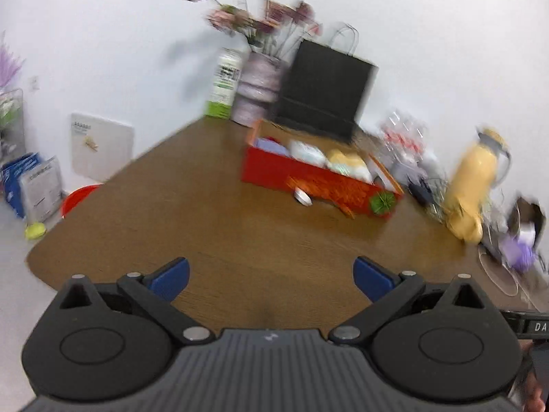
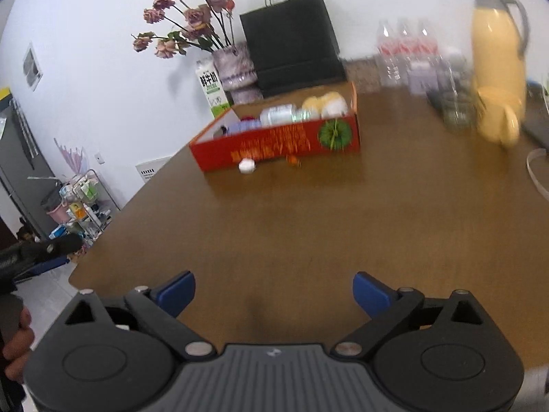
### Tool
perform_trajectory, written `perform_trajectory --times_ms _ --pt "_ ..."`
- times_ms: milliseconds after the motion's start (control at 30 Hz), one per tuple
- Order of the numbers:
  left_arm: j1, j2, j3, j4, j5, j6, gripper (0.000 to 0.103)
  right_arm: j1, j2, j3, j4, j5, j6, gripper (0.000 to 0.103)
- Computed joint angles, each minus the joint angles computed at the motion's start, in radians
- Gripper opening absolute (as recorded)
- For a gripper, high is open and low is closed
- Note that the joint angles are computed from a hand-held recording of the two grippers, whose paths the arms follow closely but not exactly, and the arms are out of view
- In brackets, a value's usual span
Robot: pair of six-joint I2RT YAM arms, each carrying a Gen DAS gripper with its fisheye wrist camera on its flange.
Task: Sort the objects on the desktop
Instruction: 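Withdraw both tools from the box toward the last white cap and orange item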
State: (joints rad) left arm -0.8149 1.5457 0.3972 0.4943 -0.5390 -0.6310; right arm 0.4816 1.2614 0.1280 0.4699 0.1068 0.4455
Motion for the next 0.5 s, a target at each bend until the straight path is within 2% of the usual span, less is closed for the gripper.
perform_trajectory --times_ms 33,100,167,333,433,500 --pt "-0.015 0.029 0.031 -0.021 -0.008 0.043 0.103 0.063 0.008 -0.014 0.026 0.093 0.012 0.099" --pt "-0.075 0.082 0.066 -0.027 -0.101 0.071 0.103 0.18 0.029 -0.035 0.081 0.267 0.026 0.099" --pt "-0.123 0.118 0.059 0.03 -0.139 0.106 0.103 0.252 0.054 -0.05 0.147 0.349 0.018 0.099" --pt "-0.139 0.145 0.082 0.023 -0.104 0.131 0.103 0.298 0.14 -0.032 0.237 0.321 -0.017 0.099" --pt "-0.118 0.162 0.097 0.011 -0.074 0.124 0.103 0.337 0.207 -0.01 0.246 0.368 -0.008 0.099" --pt "-0.113 0.178 0.1 0.008 -0.067 0.109 0.103 0.32 0.224 -0.001 0.252 0.343 -0.006 0.099"
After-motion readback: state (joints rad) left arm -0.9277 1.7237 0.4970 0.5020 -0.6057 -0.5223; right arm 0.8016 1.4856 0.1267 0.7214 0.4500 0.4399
